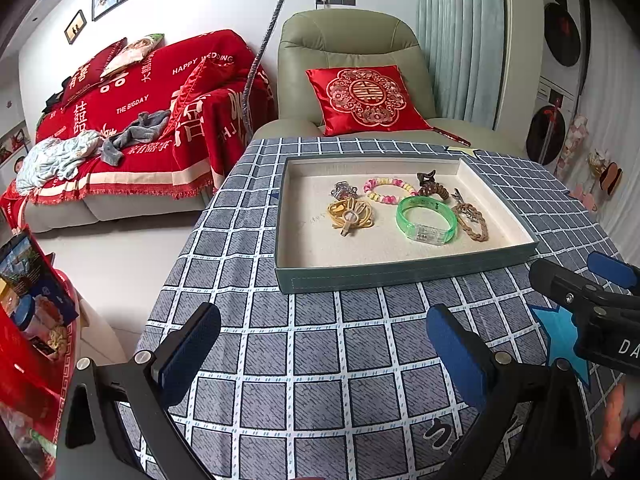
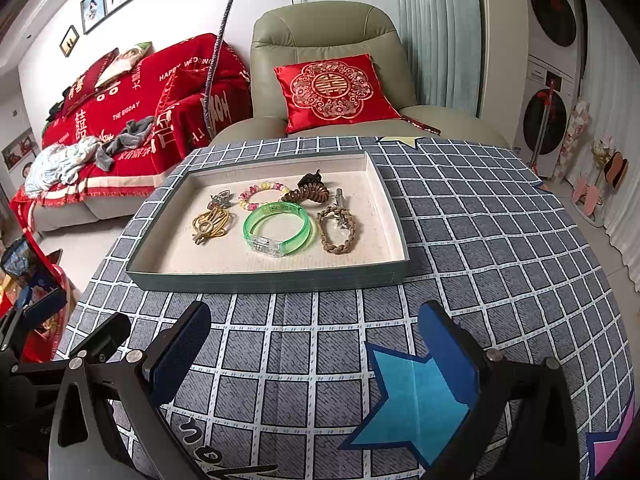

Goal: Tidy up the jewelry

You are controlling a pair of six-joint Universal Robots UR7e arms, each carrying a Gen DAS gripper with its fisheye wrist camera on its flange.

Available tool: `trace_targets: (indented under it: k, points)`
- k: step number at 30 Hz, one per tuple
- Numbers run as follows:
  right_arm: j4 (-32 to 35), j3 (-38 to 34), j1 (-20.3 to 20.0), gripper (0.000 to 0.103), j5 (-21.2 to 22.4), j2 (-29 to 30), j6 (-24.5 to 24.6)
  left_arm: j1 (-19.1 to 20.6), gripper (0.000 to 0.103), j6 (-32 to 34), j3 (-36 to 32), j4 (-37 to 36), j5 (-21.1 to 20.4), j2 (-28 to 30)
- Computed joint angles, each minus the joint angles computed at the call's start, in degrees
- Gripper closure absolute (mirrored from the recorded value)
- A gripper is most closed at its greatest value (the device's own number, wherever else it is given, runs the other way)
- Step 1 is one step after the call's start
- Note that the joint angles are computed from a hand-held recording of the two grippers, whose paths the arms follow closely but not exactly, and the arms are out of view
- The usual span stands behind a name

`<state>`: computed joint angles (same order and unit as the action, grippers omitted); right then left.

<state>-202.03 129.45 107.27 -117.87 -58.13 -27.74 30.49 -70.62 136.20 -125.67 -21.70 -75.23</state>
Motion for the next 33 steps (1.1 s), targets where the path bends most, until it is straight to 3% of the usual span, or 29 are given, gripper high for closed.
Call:
trace_targets:
  k: [33]
  points:
    - [0.3, 0.1, 0.6, 0.000, 0.1, -0.1, -0.1, -0.2, 0.000, -0.4, -0.3, 0.6, 0.0, 0.1]
